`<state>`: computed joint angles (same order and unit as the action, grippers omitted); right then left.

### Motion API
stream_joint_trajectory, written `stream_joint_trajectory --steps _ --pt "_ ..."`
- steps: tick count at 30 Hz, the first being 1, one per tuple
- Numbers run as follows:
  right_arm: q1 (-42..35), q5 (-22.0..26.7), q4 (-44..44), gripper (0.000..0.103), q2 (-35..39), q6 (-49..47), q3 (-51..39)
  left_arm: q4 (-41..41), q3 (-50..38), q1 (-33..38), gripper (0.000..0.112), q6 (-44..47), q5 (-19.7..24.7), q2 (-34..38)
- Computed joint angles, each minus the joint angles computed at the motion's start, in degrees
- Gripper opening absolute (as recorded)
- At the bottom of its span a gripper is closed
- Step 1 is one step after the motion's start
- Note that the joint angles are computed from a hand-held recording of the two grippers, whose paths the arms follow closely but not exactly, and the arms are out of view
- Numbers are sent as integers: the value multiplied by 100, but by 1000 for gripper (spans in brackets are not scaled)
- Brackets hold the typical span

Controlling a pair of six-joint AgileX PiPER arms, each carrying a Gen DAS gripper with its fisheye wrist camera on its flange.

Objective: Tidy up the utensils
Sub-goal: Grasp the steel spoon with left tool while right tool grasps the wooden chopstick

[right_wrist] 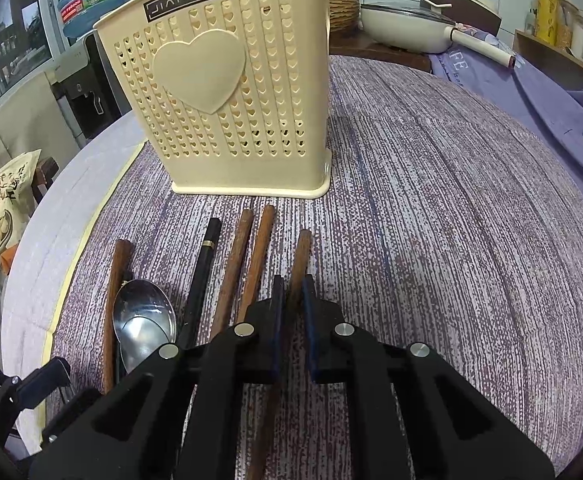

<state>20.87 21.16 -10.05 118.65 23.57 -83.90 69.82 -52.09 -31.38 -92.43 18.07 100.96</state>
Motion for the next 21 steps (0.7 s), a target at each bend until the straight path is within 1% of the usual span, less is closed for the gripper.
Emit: stream_joint_trajectory --steps 2,11,14,15,17,21 --pt "-7 -50 -5 10 -33 7 38 338 26 -9 36 -266 35 -52" --pt "-113 -385 544 9 -375 -432 381 424 -11 138 35 -99 -239 -272" --pt "-160 -554 1081 9 -570 -989 569 237 -45 248 35 153 -405 -323" --pt "-161 -596 1137 9 -638 -1061 626 126 -61 276 35 280 -447 -348" --pt "-186 -712 1614 9 -794 -1554 765 3 -83 333 35 455 -524 -428" --pt "-242 -857 2605 9 -1164 -2574 1011 -46 -133 379 35 632 -497 -645"
